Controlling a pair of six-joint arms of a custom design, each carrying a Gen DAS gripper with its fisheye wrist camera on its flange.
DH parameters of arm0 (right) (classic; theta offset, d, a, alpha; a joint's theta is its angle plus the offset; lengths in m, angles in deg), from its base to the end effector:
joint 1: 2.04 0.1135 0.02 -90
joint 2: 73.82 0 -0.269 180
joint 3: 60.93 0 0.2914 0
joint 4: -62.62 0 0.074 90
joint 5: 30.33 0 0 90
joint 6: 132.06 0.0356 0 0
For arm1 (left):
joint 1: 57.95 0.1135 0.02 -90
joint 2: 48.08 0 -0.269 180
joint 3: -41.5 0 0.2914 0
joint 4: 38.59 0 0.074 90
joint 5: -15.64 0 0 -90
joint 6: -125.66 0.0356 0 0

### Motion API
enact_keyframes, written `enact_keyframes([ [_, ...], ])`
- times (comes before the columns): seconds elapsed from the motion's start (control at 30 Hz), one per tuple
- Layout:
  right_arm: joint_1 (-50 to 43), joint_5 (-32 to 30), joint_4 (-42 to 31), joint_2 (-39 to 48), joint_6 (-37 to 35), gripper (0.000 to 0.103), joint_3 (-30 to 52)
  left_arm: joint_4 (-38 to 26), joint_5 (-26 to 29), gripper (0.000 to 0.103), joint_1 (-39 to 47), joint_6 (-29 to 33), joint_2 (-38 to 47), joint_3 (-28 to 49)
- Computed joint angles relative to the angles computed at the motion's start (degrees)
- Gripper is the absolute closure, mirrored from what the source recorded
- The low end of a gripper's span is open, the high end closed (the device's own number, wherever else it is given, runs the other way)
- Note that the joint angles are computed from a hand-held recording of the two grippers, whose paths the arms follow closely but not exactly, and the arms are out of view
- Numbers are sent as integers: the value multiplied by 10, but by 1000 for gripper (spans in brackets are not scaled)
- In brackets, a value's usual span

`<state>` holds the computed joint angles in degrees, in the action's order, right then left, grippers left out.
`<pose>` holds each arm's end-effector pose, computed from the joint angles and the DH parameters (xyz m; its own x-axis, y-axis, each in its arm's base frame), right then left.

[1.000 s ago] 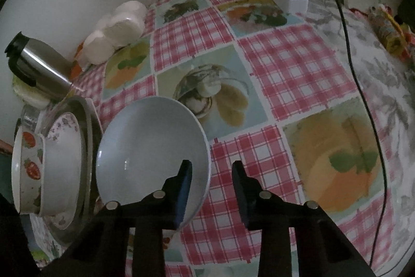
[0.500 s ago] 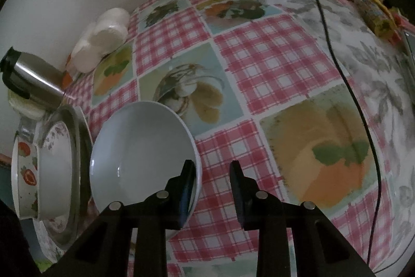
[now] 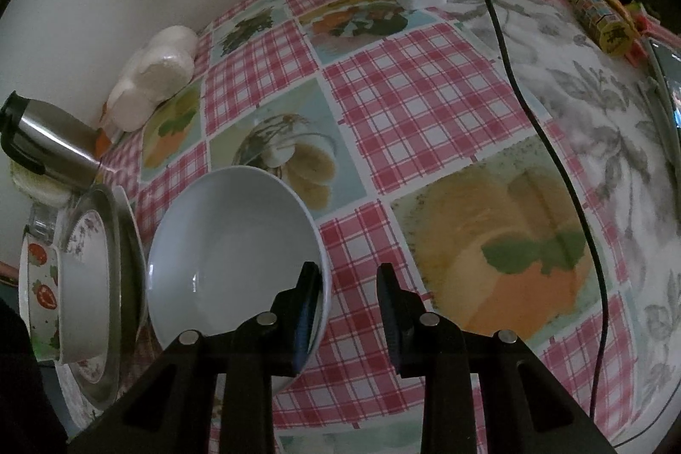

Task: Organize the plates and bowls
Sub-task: 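Grasp the white bowl rim with the right gripper while the left gripper grasps beside it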

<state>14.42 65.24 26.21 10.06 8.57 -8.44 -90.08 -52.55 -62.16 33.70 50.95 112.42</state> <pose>0.2709 0.0764 0.1279 -0.7541 0.5795 -0.3091 0.5299 0.8149 0.2351 0.3367 -0.0380 0.1366 -0.9850 0.0407 -0.1679 0.1014 0.9229 -0.3714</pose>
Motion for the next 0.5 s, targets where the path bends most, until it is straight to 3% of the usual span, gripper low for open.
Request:
enact_keyframes([
  [0.2,-1,-10,13,8,-2,72,0,3,24,61,1,2,30,17],
  [0.5,-2,-18,36,23,-6,72,2,40,17,76,-25,4,45,17],
])
